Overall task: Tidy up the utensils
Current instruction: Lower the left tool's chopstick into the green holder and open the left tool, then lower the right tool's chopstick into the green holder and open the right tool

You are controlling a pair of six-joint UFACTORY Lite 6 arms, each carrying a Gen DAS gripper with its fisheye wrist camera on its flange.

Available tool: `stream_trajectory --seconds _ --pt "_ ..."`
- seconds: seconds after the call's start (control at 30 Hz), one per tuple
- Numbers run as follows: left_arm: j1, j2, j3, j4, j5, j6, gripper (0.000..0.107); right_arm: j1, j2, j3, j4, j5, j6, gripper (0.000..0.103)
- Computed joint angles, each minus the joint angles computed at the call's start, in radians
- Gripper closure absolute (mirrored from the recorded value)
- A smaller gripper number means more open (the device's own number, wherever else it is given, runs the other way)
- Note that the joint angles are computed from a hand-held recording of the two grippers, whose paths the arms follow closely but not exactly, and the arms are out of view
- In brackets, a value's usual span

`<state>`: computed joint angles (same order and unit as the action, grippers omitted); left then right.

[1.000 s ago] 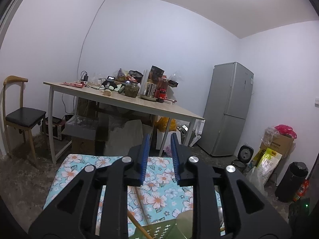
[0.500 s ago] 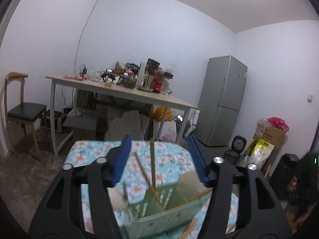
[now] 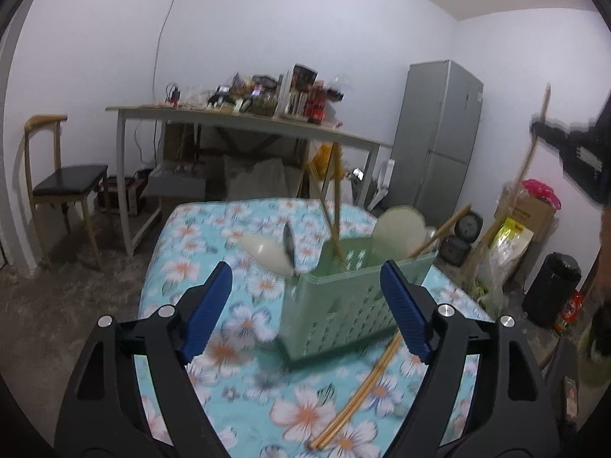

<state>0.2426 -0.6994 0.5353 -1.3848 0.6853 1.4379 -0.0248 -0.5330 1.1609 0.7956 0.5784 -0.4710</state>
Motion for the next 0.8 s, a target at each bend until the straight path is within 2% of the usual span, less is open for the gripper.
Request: stream_trajectory --seconds 0.13,0.37,0.43,0.5,0.6,0.7,0.77,0.8 --pt "0.034 0.000 -0.057 0.004 0.006 0.039 0.031 0.131 0.119 0.120 -0.215 -0.122 0.157 0.096" --pt "0.031 0.040 -0.081 -0.012 -0.005 0.081 0.031 0.226 0.347 0.263 -0.479 -0.201 0.380 0.096" --pt "0.027 0.055 -0.080 -0.019 -0.008 0.094 0.031 0.262 0.414 0.292 -0.632 -0.223 0.512 0.096" --pt "0.022 0.078 -0.080 -0.025 -0.011 0.112 0.031 0.283 0.466 0.308 -0.705 -0.229 0.579 0.096" --pt "0.015 0.113 -0.077 -0.034 -0.019 0.126 0.031 0.331 0.540 0.321 -0.917 -0.213 0.764 0.096" --pt "0.017 0.140 -0.076 -0.042 -0.020 0.139 0.031 0.339 0.588 0.329 -0.921 -0.179 0.777 0.094" --pt "0.017 0.149 -0.074 -0.042 -0.020 0.141 0.031 0.332 0.581 0.314 -0.906 -0.177 0.773 0.083" --pt "0.013 0.151 -0.071 -0.039 -0.022 0.137 0.031 0.328 0.569 0.305 -0.902 -0.180 0.775 0.069"
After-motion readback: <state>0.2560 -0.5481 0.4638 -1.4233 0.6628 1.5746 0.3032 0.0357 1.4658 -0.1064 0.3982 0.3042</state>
